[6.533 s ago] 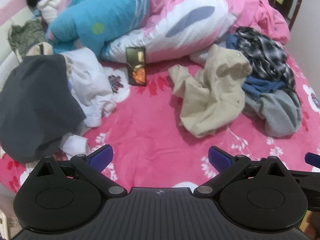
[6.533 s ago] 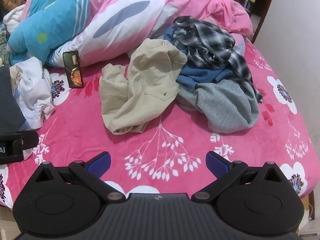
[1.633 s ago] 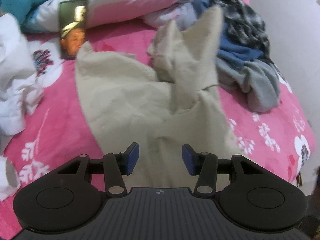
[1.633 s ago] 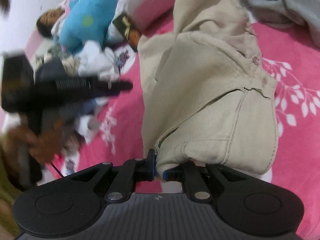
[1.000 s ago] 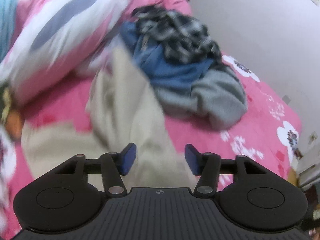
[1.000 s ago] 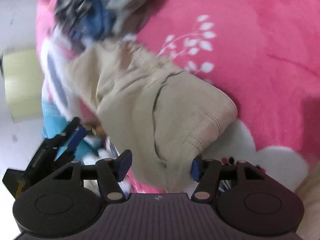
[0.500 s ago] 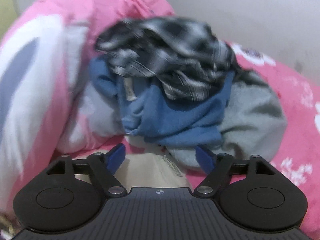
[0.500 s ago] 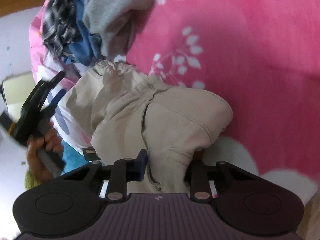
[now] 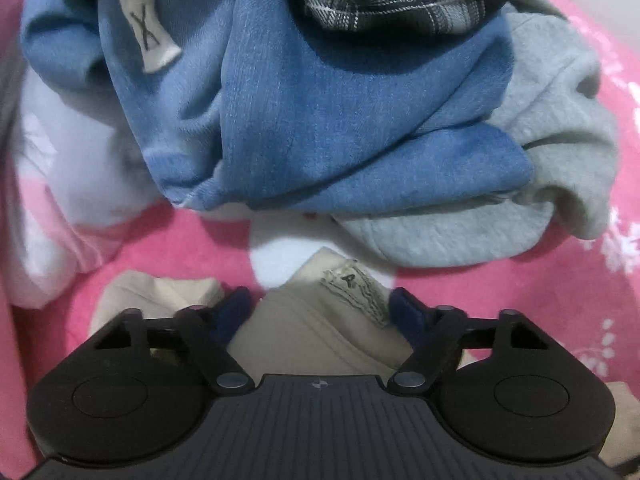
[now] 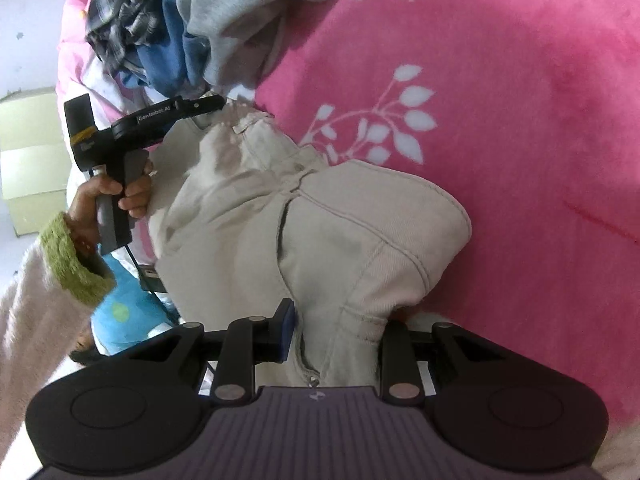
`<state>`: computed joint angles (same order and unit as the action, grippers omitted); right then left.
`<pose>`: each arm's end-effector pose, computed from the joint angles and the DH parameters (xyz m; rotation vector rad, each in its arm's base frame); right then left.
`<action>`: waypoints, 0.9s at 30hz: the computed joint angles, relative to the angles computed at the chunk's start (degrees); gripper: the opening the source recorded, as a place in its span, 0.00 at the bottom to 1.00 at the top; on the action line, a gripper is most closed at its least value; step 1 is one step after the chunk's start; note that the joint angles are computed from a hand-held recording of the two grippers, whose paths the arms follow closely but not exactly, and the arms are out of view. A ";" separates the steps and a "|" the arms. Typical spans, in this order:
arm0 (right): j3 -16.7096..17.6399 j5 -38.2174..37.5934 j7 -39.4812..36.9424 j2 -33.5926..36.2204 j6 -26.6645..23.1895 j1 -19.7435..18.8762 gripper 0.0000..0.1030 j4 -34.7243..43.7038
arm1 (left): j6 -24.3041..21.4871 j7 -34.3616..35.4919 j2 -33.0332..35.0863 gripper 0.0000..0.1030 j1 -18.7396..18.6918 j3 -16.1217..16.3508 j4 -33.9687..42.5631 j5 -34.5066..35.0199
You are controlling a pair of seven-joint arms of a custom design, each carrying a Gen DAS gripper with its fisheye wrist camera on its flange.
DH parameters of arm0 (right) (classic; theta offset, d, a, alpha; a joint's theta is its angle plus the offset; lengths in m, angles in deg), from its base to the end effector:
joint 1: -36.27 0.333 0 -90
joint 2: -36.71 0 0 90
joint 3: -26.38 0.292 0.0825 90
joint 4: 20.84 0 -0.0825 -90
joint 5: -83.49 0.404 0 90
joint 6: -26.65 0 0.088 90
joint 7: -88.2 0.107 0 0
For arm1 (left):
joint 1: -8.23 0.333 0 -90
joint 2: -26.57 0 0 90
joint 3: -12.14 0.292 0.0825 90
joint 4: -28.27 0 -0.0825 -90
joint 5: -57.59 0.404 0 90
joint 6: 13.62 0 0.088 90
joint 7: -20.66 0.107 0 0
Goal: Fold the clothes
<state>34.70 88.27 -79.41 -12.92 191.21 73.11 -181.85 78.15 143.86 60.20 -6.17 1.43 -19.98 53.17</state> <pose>0.2681 0.2649 0.5181 -0.5659 2.1852 0.4679 0.6697 -0.2696 0.5845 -0.8974 2.9610 -0.3952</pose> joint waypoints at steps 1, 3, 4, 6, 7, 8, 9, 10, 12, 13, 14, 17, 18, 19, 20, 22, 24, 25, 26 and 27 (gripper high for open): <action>-0.57 -0.21 -0.84 0.18 -0.42 0.28 0.27 0.20 | -0.70 0.49 0.02 0.55 0.52 -0.31 0.24 -0.83; -1.38 -0.61 -2.68 0.37 -1.56 0.55 0.27 0.72 | -0.41 2.11 -1.99 0.41 1.63 -0.77 -2.30 -2.27; -1.54 -0.97 -3.75 0.46 -2.54 0.45 0.27 1.18 | 0.69 3.44 -3.93 0.37 2.33 -1.04 -4.99 -3.16; -1.46 -1.31 -5.26 0.43 -3.73 0.04 0.27 1.74 | 2.08 6.35 -7.19 0.29 3.81 -1.58 -9.21 -5.47; -1.11 -1.32 -5.42 0.31 -3.87 -0.34 0.27 1.77 | 2.41 7.41 -8.23 0.29 4.32 -1.67 -10.54 -6.38; -0.77 -1.20 -5.31 0.31 -3.80 -0.67 0.27 1.75 | 2.83 8.10 -9.01 0.30 4.57 -1.60 -11.66 -6.84; -0.46 -0.90 -4.90 0.35 -3.44 -0.87 0.27 1.56 | 3.27 8.21 -9.42 0.32 4.57 -1.39 -12.43 -6.84; -0.08 -0.50 -4.15 0.41 -2.78 -1.06 0.27 1.22 | 3.75 7.45 -9.29 0.34 4.21 -1.01 -12.72 -6.18; 0.57 0.29 -2.22 0.86 -1.15 -1.41 0.28 0.64 | 4.01 5.55 -8.47 0.47 3.65 -0.46 -12.43 -5.09; 1.02 0.57 -1.00 1.14 -0.08 -1.71 0.29 0.33 | 2.87 3.96 -7.05 0.48 3.50 -0.36 -10.67 -5.15; 1.50 0.63 0.15 1.44 0.82 -2.08 0.29 0.17 | 2.14 2.64 -6.00 0.49 3.40 -0.32 -9.51 -5.23; 2.40 1.05 4.09 2.68 4.31 -2.81 0.33 -0.79 | 6.25 3.71 -9.55 0.40 3.85 -0.58 -15.80 -5.47; 2.53 1.12 5.27 3.20 5.60 -2.89 0.33 -1.16 | 8.13 4.57 -11.86 0.28 4.11 -0.67 -19.10 -5.62; 2.36 1.06 6.05 3.71 6.10 -2.74 0.32 -1.21 | 9.90 5.42 -14.03 0.24 4.33 -0.72 -22.14 -5.79; 2.52 0.51 6.48 3.86 5.43 -2.99 0.30 -0.80 | 11.59 6.26 -16.32 0.19 4.68 -0.76 -25.06 -6.26; 3.74 -1.72 6.72 3.08 1.10 -4.45 0.19 1.11 | 14.61 8.00 -21.24 0.16 5.69 -0.67 -30.49 -8.08; 4.71 -4.70 5.61 2.09 -5.79 -5.82 0.11 4.41 | 16.03 8.44 -25.09 0.14 6.67 -0.36 -33.39 -10.93; 5.00 -6.24 4.55 1.60 -9.46 -6.36 0.08 6.37 | 16.64 8.46 -27.43 0.14 7.33 -0.06 -34.92 -13.05; 5.25 -7.70 3.35 1.23 -12.94 -6.86 0.07 8.41 | 17.25 8.47 -29.84 0.13 7.90 0.32 -36.51 -15.05; 5.45 -9.25 1.73 1.10 -16.33 -7.34 0.07 10.75 | 18.02 8.14 -32.07 0.13 8.25 0.68 -37.79 -16.74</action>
<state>40.15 79.02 -77.68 -11.82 174.88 65.77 -171.10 96.17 152.00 28.13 2.08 2.11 -57.78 36.43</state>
